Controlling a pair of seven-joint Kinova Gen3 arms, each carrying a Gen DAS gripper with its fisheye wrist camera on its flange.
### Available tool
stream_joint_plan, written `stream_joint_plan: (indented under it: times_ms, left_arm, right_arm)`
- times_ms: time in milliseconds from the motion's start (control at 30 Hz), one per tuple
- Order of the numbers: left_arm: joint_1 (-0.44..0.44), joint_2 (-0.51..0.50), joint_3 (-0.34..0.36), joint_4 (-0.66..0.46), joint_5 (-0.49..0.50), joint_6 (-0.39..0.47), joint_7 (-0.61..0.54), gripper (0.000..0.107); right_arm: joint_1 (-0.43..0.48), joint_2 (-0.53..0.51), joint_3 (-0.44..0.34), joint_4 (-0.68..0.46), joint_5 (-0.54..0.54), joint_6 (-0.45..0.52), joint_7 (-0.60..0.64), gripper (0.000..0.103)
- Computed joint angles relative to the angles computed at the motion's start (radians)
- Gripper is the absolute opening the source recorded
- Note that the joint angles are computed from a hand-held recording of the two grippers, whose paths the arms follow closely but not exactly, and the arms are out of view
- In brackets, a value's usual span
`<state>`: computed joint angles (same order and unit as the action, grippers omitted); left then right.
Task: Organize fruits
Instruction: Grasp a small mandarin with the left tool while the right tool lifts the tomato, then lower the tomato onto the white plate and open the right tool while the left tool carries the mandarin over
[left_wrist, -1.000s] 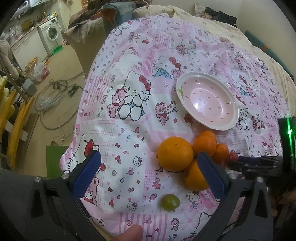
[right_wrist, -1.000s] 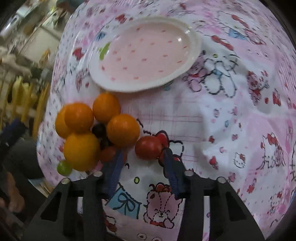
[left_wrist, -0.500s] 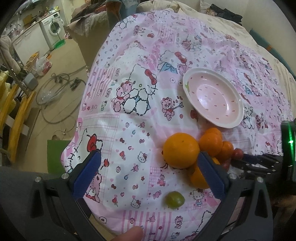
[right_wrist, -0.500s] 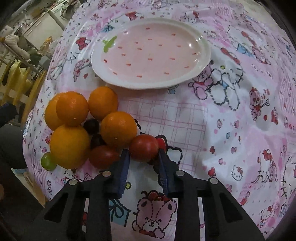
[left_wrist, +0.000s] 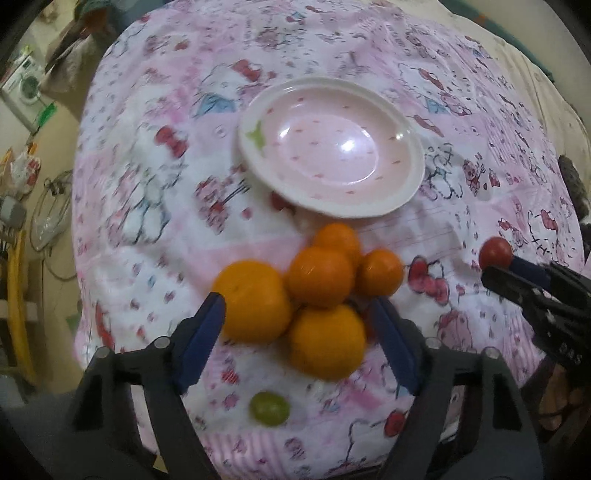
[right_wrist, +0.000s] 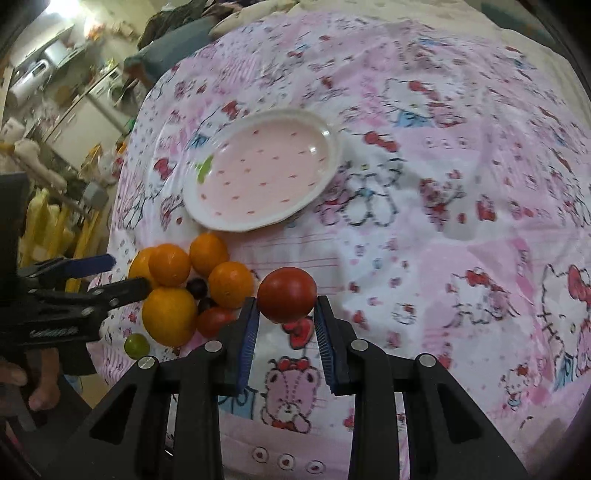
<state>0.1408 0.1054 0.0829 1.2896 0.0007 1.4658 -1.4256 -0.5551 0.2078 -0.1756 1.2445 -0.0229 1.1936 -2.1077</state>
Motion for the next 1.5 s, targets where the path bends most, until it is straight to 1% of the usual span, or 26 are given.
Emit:
stream_joint_plan:
  times_ms: [67, 167, 233, 300, 333, 367, 533, 833, 1133, 1300, 1500]
  left_arm:
    - [0.017, 0.022, 0.011, -0.017, -0.016, 0.001, 0.000, 0.075]
    - [0.040, 0.062, 0.017, -0.046, -0.044, 0.014, -0.002, 0.068]
    - [0.052, 0.081, 0.017, -0.057, -0.053, 0.020, -0.006, 0.062]
    - [0.064, 0.092, 0.016, -0.063, -0.065, 0.025, -0.010, 0.049]
    - [0.076, 0.095, 0.016, -0.061, -0.088, 0.021, -0.003, 0.046]
    - [0.086, 0.096, 0.014, -0.060, -0.104, 0.018, 0.002, 0.038]
    - [0.065, 0.078, 0.005, -0.033, -0.071, -0.013, -0.006, 0.036]
    - [0.069, 0.032, 0.013, -0.020, -0.080, -0.046, -0.014, 0.034]
    - [0.042, 0.003, 0.005, -0.089, -0.083, -0.043, -0.021, 0.034]
    - [0.022, 0.016, -0.003, -0.127, -0.082, -0.041, -0.032, 0.034]
    - [-0.006, 0.057, -0.019, -0.183, -0.076, -0.034, -0.047, 0.034]
  right_arm:
    - [0.012, -0.017, 0.003, 0.019, -0.013, -0.012, -0.002, 0.032]
    - [0.018, -0.021, 0.003, 0.029, -0.015, -0.029, -0.007, 0.032]
    - [0.022, -0.021, 0.003, 0.029, -0.019, -0.038, -0.008, 0.032]
    - [0.024, -0.021, 0.001, 0.027, -0.021, -0.045, -0.007, 0.032]
    - [0.024, -0.020, 0.001, 0.023, -0.021, -0.044, -0.007, 0.032]
    - [0.023, -0.020, 0.000, 0.022, -0.020, -0.046, -0.006, 0.032]
    - [0.023, -0.019, -0.002, 0.020, -0.024, -0.053, 0.001, 0.032]
    - [0.014, -0.015, -0.001, 0.008, -0.018, -0.053, 0.001, 0.032]
    - [0.018, -0.026, 0.000, 0.000, -0.013, -0.078, -0.008, 0.032]
    - [0.014, -0.025, -0.001, -0.020, -0.003, -0.107, -0.006, 0.032]
    - [0.020, -0.006, 0.007, -0.057, 0.009, -0.140, 0.015, 0.032]
